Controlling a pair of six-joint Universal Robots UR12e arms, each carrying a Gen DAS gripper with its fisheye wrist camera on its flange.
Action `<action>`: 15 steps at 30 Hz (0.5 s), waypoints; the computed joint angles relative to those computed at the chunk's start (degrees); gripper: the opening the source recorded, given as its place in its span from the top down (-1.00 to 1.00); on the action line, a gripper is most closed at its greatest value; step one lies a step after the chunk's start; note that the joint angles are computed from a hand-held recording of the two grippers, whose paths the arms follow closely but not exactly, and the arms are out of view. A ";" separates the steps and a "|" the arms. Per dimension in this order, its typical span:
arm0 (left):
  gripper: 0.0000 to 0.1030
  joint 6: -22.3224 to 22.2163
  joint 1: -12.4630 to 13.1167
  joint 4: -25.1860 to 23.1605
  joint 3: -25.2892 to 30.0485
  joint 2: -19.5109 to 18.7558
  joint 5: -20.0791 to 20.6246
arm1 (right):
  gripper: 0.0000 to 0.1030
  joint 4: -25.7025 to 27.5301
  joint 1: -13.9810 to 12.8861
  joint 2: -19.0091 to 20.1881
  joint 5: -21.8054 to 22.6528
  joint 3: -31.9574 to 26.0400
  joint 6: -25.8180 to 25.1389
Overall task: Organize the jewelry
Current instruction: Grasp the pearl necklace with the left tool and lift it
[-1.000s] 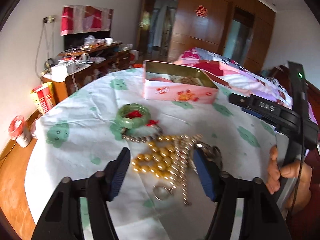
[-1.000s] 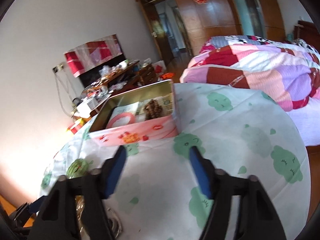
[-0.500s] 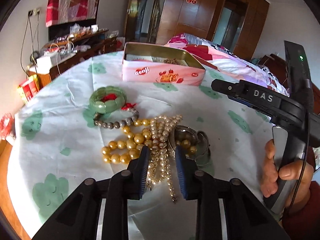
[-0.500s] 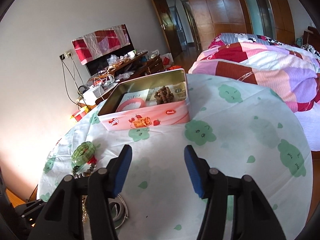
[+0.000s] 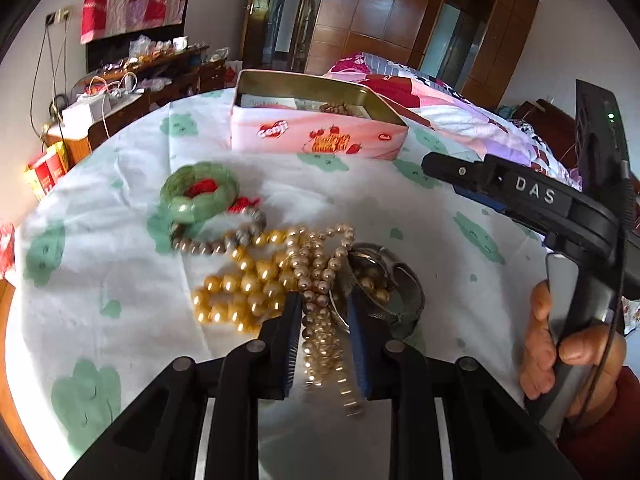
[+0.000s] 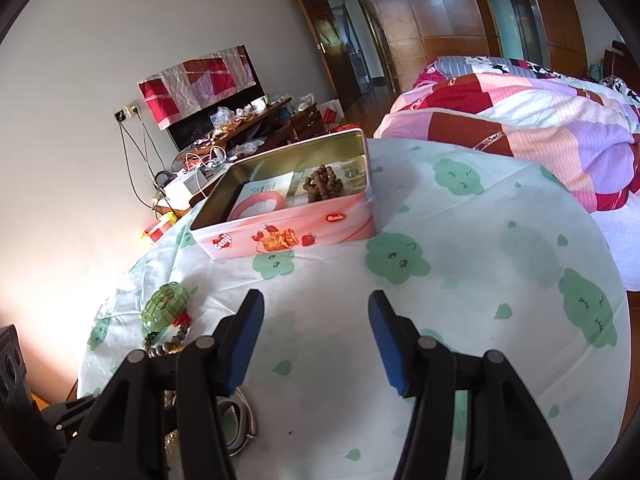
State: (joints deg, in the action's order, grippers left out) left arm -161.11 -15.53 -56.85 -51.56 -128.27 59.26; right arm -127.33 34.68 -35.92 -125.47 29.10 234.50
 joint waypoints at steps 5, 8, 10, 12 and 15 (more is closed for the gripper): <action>0.57 0.15 -0.09 -0.50 0.06 0.19 1.59 | -0.12 -0.02 -0.06 -0.12 0.31 0.23 0.10; 0.57 0.34 -0.44 -0.56 0.52 0.06 2.74 | -0.12 0.18 -0.08 -0.08 0.50 0.07 0.09; 0.56 -0.02 -0.22 -2.11 1.43 -0.44 1.95 | -0.12 -0.27 -0.06 -0.20 0.43 0.38 0.08; 0.56 -1.30 0.43 -3.84 2.06 -0.75 -0.52 | -0.12 -0.17 -0.06 -0.22 0.48 0.40 0.12; 0.53 -1.95 1.25 -6.57 2.95 -1.10 -3.32 | -0.12 -0.37 -0.05 -0.27 0.48 0.51 0.14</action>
